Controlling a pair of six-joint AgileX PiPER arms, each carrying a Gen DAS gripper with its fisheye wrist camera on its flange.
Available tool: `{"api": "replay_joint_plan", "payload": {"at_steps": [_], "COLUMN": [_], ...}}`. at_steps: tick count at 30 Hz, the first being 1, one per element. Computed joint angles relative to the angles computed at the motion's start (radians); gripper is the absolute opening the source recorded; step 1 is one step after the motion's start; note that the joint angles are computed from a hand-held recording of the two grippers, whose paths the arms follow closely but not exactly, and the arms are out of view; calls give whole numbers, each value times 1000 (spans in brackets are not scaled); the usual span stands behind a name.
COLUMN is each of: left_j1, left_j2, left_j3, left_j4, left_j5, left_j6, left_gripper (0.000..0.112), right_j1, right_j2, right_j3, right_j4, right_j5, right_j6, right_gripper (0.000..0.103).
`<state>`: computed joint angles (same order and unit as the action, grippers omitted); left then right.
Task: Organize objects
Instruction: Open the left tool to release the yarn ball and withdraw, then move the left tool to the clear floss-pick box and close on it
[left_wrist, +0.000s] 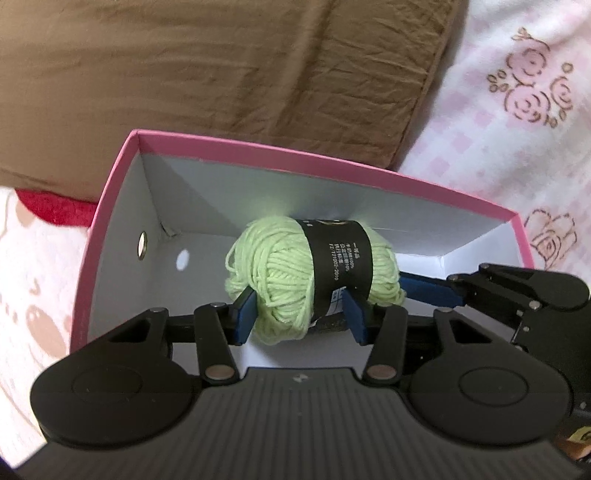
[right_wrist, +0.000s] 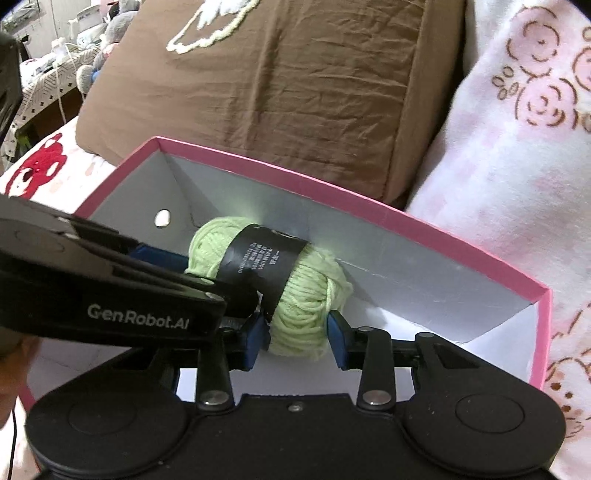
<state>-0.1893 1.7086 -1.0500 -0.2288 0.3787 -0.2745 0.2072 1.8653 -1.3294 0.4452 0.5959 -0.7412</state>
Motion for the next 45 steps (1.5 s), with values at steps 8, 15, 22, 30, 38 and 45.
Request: {"api": "replay_joint_plan", "payload": {"at_steps": [8,15,22,30,38,45], "left_j1": [19,1,-82,-158,-222,-402], "left_j2": [-70,-159,-262,-519,-676,-771], "left_j3": [-1,50,2,-3,-2,30], "left_j4": [-15,72,219,299,278,376], "left_j5": [111,135,304,551,697,779], "left_j6": [25,-64,-196,-219,-222,-326], "left_gripper": [54,53,54,55,59,65], "right_j1": [-49,-73,-139,-152,-184,-180], "right_j2": [-77,-167,-288,-517,-740,-893], "right_j3": [50,153,221,303,361,407], "right_j4": [92,160,255,230,187,135], "right_j5": [89,69,149,249,345,380], "right_j6": [-122,-187,-257,-270,-255,-185], "right_gripper": [49,50,51,61,84,93]}}
